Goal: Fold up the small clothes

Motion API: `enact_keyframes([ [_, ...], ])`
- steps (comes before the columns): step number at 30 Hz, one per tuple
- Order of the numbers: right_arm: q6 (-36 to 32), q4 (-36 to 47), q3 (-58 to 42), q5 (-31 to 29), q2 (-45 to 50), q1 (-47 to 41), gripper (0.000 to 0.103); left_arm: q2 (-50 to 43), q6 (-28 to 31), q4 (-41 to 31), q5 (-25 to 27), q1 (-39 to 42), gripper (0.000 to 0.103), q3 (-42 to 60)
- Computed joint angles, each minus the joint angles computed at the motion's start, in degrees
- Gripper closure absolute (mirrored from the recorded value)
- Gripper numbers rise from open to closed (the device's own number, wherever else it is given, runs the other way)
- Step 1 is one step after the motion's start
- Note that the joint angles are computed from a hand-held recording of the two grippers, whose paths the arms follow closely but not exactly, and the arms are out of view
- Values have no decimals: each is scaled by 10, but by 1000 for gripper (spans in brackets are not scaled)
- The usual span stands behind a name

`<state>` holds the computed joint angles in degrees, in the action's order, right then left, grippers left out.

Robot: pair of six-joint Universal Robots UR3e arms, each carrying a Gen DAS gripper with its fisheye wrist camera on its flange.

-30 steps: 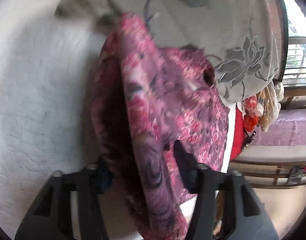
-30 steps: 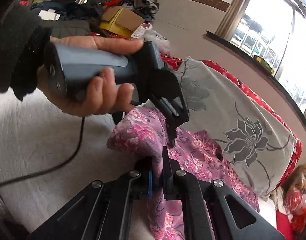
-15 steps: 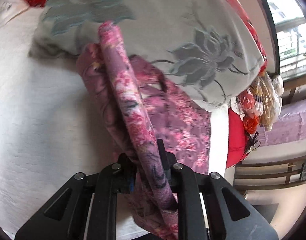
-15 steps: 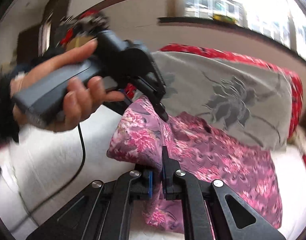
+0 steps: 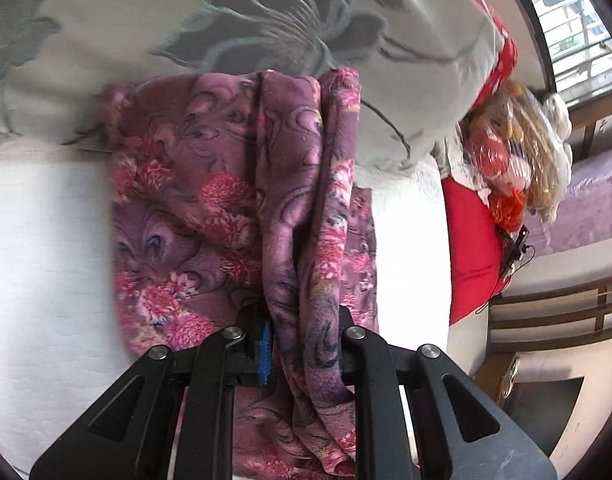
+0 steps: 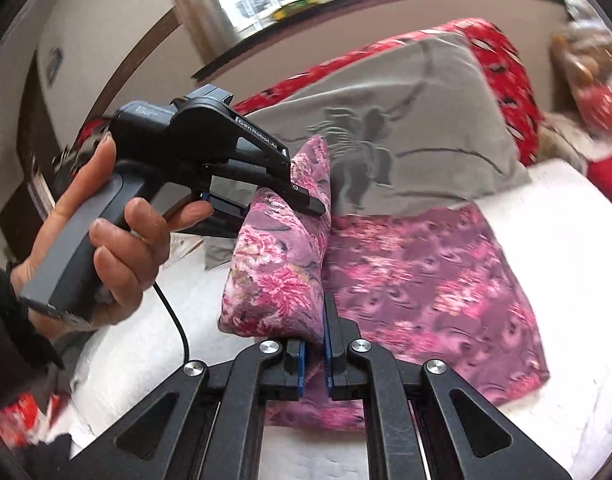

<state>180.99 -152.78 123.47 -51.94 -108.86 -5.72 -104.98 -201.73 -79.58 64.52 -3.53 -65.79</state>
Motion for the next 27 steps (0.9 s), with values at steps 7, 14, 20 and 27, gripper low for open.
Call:
enact_keyframes([
  [7, -54, 121, 42, 88, -56, -157, 97, -140, -51, -3, 23, -79, 88, 136],
  [14, -77, 215, 48, 84, 38, -212, 96, -95, -88, 88, -42, -63, 79, 6],
  [20, -114, 335, 0, 87, 43, -245, 83, 71, -48, 122, 2, 4, 50, -139],
  [27, -42, 223, -114, 113, 122, -248, 52, 258, -53, 184, 66, 91, 49, -402],
])
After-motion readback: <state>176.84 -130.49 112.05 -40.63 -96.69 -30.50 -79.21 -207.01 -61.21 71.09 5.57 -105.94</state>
